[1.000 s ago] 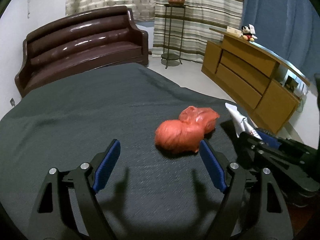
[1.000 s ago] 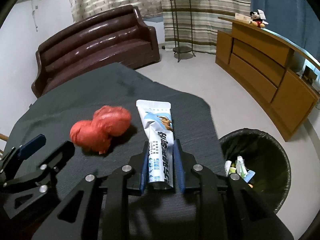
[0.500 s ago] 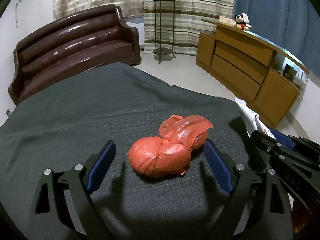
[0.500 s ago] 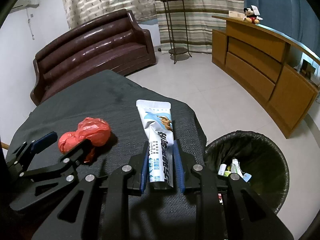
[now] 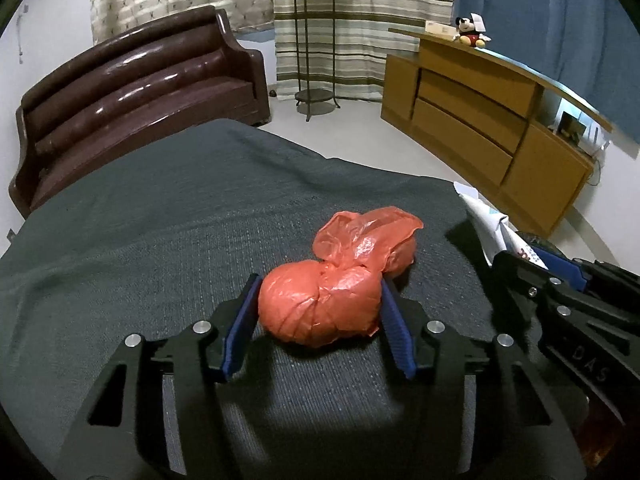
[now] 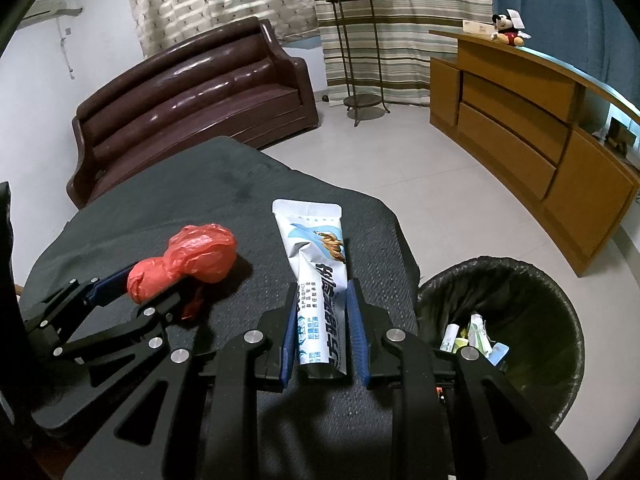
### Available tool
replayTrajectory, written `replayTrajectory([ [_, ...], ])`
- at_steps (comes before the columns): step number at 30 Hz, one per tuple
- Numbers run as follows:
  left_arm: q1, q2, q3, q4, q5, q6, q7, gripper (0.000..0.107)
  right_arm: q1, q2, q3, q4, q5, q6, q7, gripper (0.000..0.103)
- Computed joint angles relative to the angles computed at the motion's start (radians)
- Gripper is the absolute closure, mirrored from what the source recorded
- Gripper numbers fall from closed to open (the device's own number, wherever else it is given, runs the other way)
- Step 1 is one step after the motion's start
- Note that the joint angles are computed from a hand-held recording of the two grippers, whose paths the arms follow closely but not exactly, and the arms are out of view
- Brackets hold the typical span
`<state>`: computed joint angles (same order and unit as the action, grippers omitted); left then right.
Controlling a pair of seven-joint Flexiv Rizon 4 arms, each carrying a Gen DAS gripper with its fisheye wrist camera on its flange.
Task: Collect trash
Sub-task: 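Grasp the red plastic bags with the left gripper while the right gripper holds the wrapper, then carry the red bags with the left gripper while the right gripper carries the wrapper over the bin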
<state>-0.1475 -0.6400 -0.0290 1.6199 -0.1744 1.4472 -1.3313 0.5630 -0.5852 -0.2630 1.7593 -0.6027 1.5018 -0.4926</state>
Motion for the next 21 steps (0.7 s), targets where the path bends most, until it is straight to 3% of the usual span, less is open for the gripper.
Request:
replayTrajectory([
  [14,-0.001,0.099,0.000,0.147,0.001,0.092,-0.042,0.051,0.068,0.041,-0.079,0.075,-0.024,0.045,0.032,0.079],
  [18,-0.003,0.130,-0.001,0.190,-0.002,0.108,-0.054,0.051,0.111,0.064,-0.127,0.119,-0.039,0.070,0.049,0.079],
  [21,0.001,0.153,-0.007,0.225,-0.005,0.124,-0.060,0.051,0.180,0.083,-0.205,0.173,-0.049,0.104,0.071,0.079],
])
